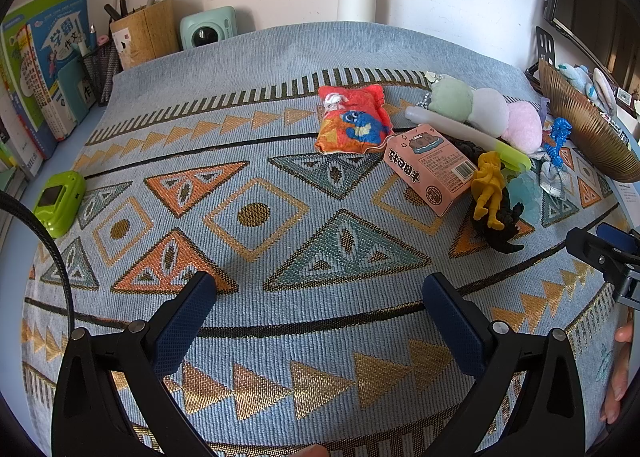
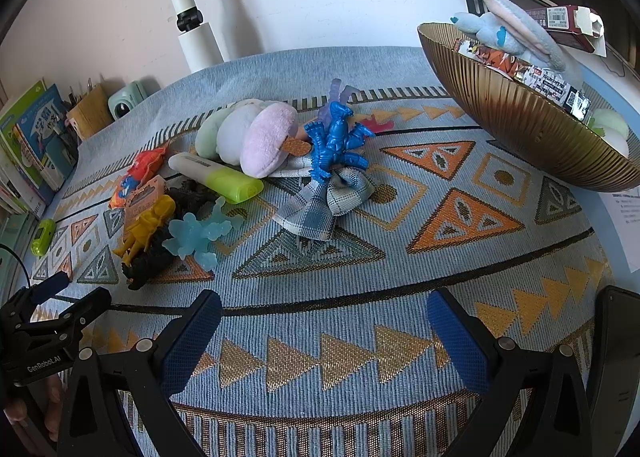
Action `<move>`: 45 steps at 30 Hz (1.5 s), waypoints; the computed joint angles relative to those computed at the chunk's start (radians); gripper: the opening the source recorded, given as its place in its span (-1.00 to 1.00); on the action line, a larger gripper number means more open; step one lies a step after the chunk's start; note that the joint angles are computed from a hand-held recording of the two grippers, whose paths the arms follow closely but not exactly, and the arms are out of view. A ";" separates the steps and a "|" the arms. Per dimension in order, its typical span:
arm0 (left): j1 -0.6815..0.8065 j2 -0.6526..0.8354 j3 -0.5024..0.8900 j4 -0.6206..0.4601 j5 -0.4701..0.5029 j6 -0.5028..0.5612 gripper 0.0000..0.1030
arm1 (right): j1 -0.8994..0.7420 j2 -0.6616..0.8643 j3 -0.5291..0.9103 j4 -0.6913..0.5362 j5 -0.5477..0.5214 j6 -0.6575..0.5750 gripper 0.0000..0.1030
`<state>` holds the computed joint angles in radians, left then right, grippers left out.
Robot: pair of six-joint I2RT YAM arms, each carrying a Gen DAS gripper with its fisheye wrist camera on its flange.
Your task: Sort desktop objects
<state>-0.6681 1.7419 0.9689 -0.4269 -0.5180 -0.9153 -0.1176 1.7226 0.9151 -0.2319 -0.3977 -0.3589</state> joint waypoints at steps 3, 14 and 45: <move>0.002 -0.001 0.000 0.001 0.001 0.002 1.00 | 0.003 -0.001 0.000 0.001 0.002 0.003 1.00; 0.202 -0.230 -0.100 0.224 0.261 0.046 0.94 | -0.006 -0.008 -0.005 -0.005 0.000 -0.008 1.00; 0.175 -0.090 0.044 0.148 0.135 0.208 -0.41 | -0.094 -0.041 -0.021 0.014 -0.135 0.012 1.00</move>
